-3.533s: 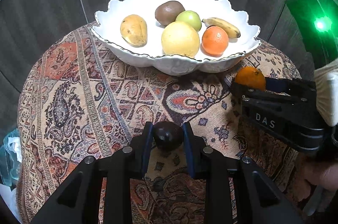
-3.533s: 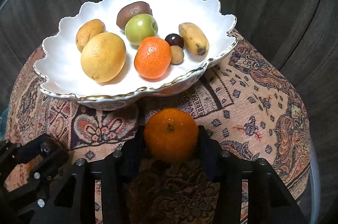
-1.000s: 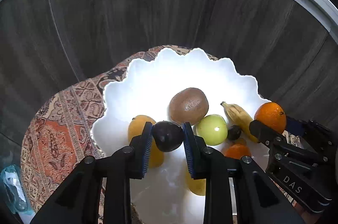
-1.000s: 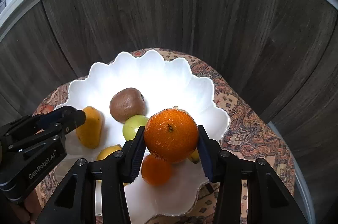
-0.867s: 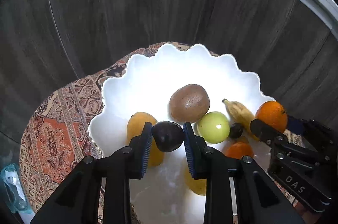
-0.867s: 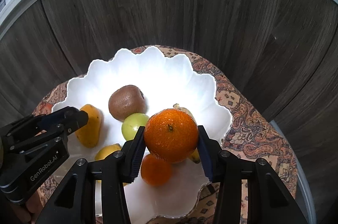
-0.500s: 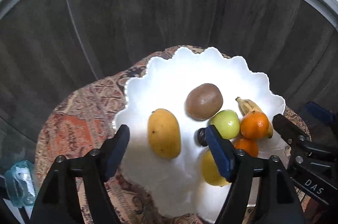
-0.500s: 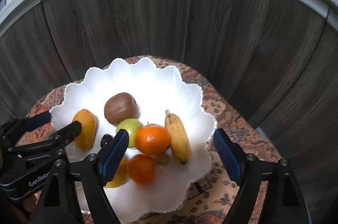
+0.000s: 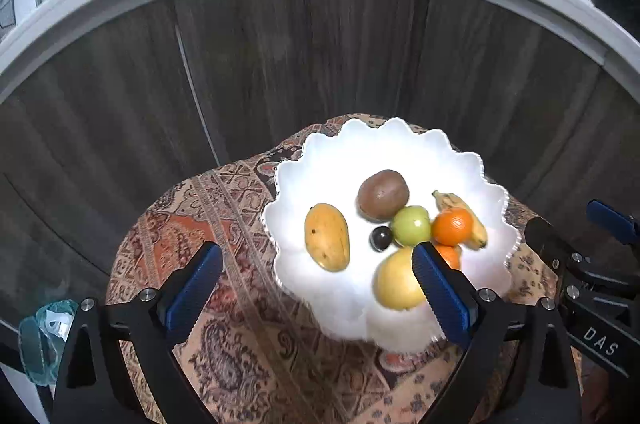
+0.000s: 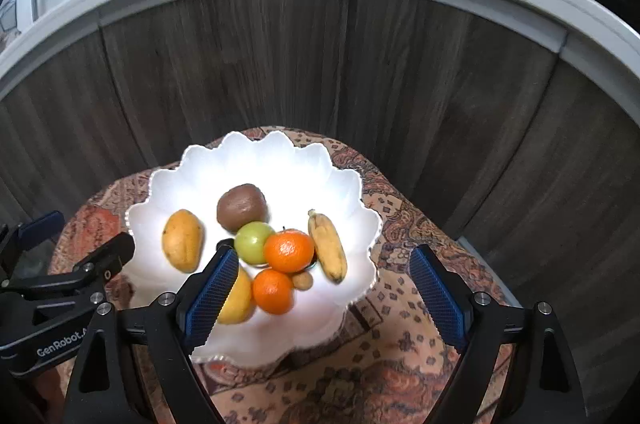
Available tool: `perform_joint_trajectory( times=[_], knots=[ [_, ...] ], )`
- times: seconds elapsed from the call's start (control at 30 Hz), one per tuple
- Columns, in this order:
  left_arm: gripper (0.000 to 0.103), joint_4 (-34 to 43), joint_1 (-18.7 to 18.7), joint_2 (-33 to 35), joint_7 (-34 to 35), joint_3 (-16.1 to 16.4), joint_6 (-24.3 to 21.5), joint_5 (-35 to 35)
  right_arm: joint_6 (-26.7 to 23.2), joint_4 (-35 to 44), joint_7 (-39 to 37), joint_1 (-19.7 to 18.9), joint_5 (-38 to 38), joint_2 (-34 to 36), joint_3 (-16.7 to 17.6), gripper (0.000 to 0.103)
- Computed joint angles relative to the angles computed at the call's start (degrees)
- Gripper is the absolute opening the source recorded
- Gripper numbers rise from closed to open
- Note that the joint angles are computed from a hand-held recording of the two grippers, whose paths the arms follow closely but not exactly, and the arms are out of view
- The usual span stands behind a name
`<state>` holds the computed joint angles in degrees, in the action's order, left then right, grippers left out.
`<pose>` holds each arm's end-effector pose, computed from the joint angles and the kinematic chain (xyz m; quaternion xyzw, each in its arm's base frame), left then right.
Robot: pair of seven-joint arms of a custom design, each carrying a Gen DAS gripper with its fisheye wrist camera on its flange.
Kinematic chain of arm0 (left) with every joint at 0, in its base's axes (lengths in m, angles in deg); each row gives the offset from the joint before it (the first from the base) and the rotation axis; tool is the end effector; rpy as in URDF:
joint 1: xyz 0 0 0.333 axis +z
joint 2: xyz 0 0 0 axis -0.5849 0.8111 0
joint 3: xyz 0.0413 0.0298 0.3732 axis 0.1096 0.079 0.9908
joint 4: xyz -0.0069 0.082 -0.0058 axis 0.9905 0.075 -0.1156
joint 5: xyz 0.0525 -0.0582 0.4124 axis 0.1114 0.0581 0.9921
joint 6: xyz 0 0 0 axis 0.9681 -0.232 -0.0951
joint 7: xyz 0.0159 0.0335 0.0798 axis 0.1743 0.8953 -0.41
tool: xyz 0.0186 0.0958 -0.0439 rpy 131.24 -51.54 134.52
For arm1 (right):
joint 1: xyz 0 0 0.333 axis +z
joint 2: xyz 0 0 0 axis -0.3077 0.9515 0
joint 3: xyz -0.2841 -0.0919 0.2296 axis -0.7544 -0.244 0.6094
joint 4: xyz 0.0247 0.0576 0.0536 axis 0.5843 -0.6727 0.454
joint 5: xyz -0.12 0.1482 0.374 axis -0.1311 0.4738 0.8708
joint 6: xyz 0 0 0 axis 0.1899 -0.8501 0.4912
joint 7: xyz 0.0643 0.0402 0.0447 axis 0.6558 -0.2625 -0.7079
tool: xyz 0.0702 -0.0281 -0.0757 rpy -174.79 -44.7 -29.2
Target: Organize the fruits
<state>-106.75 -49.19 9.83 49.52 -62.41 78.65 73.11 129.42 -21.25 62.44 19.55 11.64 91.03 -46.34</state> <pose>0.6689 -0.2180 0.4466 -0.7525 0.5426 -0.2134 0.3064 0.7220 0.4216 0.4397 -0.7564 0.5190 -0.2502 0.3096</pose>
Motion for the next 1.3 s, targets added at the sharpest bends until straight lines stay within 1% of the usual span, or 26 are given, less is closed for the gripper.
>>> perform_joint_trajectory(
  times=[0.1, 0.27, 0.5, 0.7, 0.9, 0.93, 0.97, 1.0, 1.1, 1.3],
  knots=[
    [0.099, -2.7, -0.7, -2.8, -1.6, -0.2, -0.6, 1.8, 2.5, -4.6, 1.4, 1.4, -0.9, -3.0, -1.5, 0.090],
    [0.099, -6.4, -0.6, -6.8, -4.2, -1.9, -1.7, 3.8, 6.4, -12.0, 4.3, 4.4, -3.4, -8.0, -4.6, 0.090],
    [0.099, -10.2, -0.5, -11.1, -7.3, -4.7, -3.6, 5.6, 10.1, -19.6, 7.9, 7.5, -6.0, -13.0, -7.9, 0.090],
    [0.099, -12.5, -0.8, -13.5, -9.0, -6.6, -5.4, 6.6, 12.4, -25.1, 12.2, 11.5, -9.7, -16.5, -12.4, 0.090],
    [0.099, -14.8, -1.5, -15.7, -10.4, -8.5, -7.8, 7.4, 14.6, -30.2, 18.4, 17.0, -15.8, -19.4, -18.8, 0.090],
    [0.099, -15.2, -1.6, -16.0, -10.6, -8.7, -8.1, 7.4, 15.0, -31.2, 20.1, 18.6, -17.4, -19.9, -20.7, 0.090],
    [0.099, -15.5, -1.7, -16.4, -10.9, -9.0, -8.4, 7.5, 15.2, -31.8, 21.2, 19.3, -18.4, -20.2, -21.5, 0.090],
    [0.099, -15.8, -1.9, -16.7, -11.2, -9.2, -8.7, 7.5, 15.7, -32.7, 22.8, 20.6, -19.9, -20.8, -23.1, 0.090],
    [0.099, -16.8, -2.2, -17.6, -12.5, -9.9, -9.5, 7.6, 16.2, -34.5, 26.3, 22.7, -23.6, -21.9, -25.5, 0.090],
    [0.099, -18.3, -2.9, -18.9, -15.1, -11.2, -11.2, 8.5, 17.8, -37.5, 37.3, 29.6, -34.6, -23.5, -33.8, 0.090]
  ],
)
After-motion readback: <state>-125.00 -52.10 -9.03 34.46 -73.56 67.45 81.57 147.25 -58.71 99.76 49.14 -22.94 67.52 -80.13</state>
